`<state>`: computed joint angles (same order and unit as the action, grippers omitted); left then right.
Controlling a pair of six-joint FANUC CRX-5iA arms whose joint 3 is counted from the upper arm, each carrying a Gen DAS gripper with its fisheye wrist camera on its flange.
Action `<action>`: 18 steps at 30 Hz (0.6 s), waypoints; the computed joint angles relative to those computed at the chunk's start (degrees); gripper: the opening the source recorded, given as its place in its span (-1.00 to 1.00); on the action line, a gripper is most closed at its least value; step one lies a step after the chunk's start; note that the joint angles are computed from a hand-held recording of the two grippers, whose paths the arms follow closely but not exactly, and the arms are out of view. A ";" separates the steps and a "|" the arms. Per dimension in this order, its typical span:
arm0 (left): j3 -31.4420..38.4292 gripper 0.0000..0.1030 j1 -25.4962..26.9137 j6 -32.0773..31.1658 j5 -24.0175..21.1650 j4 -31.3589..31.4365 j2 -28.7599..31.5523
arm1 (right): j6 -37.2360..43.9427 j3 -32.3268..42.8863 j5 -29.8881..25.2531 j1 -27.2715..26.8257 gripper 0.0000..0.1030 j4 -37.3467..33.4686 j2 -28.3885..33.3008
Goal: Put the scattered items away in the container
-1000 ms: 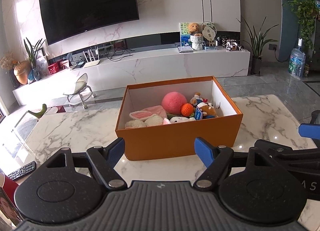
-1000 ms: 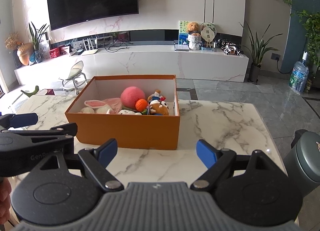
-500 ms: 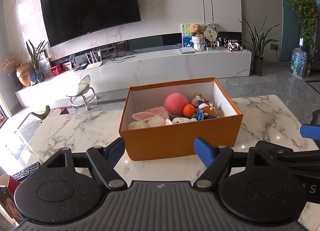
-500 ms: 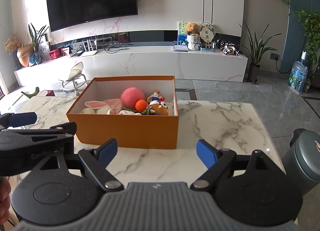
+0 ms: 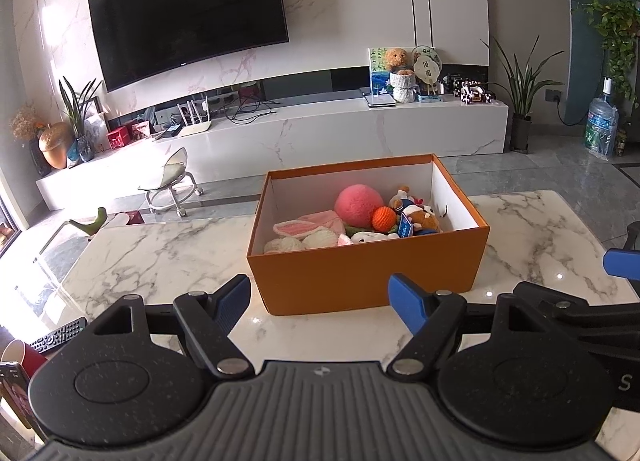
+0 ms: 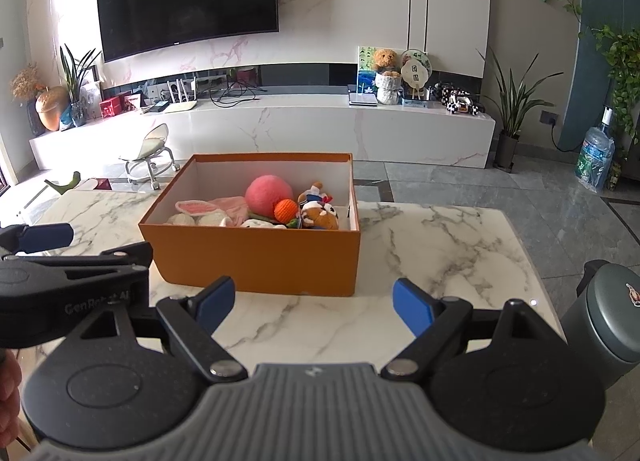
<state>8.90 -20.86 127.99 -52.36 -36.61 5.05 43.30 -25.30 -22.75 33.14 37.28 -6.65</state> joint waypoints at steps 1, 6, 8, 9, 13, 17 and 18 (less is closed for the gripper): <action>-0.01 0.74 -0.02 0.07 -0.07 -0.05 -0.05 | -0.06 -0.09 0.00 0.04 0.70 0.06 -0.10; -0.36 0.74 0.06 0.26 -0.01 0.16 -0.42 | -1.16 -0.76 0.19 0.21 0.70 1.22 -0.58; -0.55 0.74 0.31 0.02 0.12 0.70 -0.58 | -1.77 -1.07 0.27 0.29 0.70 1.89 -0.79; -0.67 0.74 0.43 -0.04 0.27 0.93 -0.66 | -2.09 -1.28 0.40 0.29 0.70 2.23 -0.92; -1.09 0.76 0.84 -0.36 0.66 1.84 -0.99 | -4.52 -2.48 1.38 0.09 0.70 5.23 -1.36; -0.92 0.80 0.40 0.10 -0.05 0.82 -0.93 | -6.88 -3.31 1.36 0.16 0.71 8.00 -1.56; -1.02 0.80 0.37 0.25 -0.01 0.70 -1.02 | -7.35 -3.46 1.32 0.19 0.71 8.51 -1.58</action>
